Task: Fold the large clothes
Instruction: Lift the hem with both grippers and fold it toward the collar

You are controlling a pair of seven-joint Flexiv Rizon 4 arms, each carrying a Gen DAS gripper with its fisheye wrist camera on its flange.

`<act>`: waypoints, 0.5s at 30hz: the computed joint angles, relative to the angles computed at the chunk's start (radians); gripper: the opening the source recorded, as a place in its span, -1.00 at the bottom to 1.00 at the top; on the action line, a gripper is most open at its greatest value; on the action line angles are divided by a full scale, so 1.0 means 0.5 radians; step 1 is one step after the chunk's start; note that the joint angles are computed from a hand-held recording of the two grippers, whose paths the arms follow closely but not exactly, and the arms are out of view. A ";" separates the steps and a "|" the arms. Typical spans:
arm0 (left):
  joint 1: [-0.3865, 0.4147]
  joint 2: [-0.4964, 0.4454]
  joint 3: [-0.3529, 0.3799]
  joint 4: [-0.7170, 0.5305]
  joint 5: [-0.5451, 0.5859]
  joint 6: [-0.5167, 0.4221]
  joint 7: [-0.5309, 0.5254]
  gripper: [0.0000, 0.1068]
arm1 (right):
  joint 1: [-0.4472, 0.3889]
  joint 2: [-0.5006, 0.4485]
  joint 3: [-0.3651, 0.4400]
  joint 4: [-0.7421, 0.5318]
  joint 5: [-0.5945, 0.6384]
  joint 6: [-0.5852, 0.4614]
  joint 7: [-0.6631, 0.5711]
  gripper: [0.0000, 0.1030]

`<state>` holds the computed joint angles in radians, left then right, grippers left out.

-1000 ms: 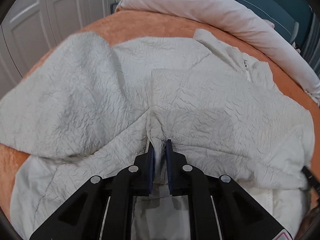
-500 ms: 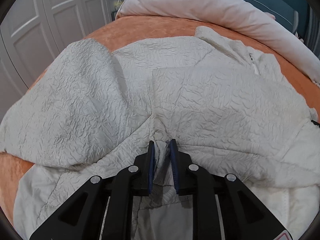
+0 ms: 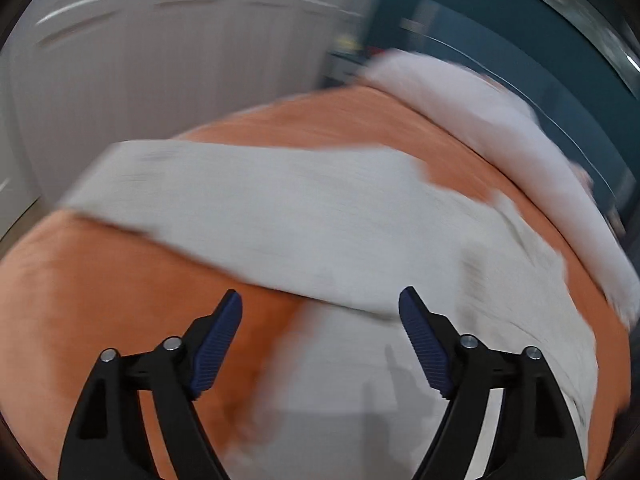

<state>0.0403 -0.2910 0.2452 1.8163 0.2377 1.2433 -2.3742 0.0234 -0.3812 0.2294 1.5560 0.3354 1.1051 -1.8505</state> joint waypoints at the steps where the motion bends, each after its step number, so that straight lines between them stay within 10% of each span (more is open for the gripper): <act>1: 0.046 0.039 0.035 0.052 -0.023 -0.017 -0.002 0.46 | 0.013 0.060 0.003 0.081 -0.013 -0.002 0.016 -0.02; 6: 0.373 0.058 0.095 0.182 -0.271 -0.060 0.033 0.42 | 0.040 0.320 0.002 0.347 0.110 -0.210 0.141 -0.01; 9: 0.627 -0.012 -0.106 0.260 -0.736 0.024 0.299 0.25 | 0.103 0.393 -0.033 0.413 0.129 -0.292 0.233 -0.01; 12: 0.670 -0.056 -0.169 0.264 -0.985 0.075 0.479 -0.30 | 0.162 0.461 -0.054 0.488 0.102 -0.300 0.263 0.00; 13: 0.662 -0.067 -0.183 0.229 -1.013 0.064 0.540 -0.77 | 0.181 0.476 -0.063 0.502 0.082 -0.299 0.264 0.00; 15: 0.618 -0.069 -0.191 0.128 -1.026 0.047 0.634 -0.95 | 0.215 0.511 -0.074 0.544 0.035 -0.277 0.259 0.00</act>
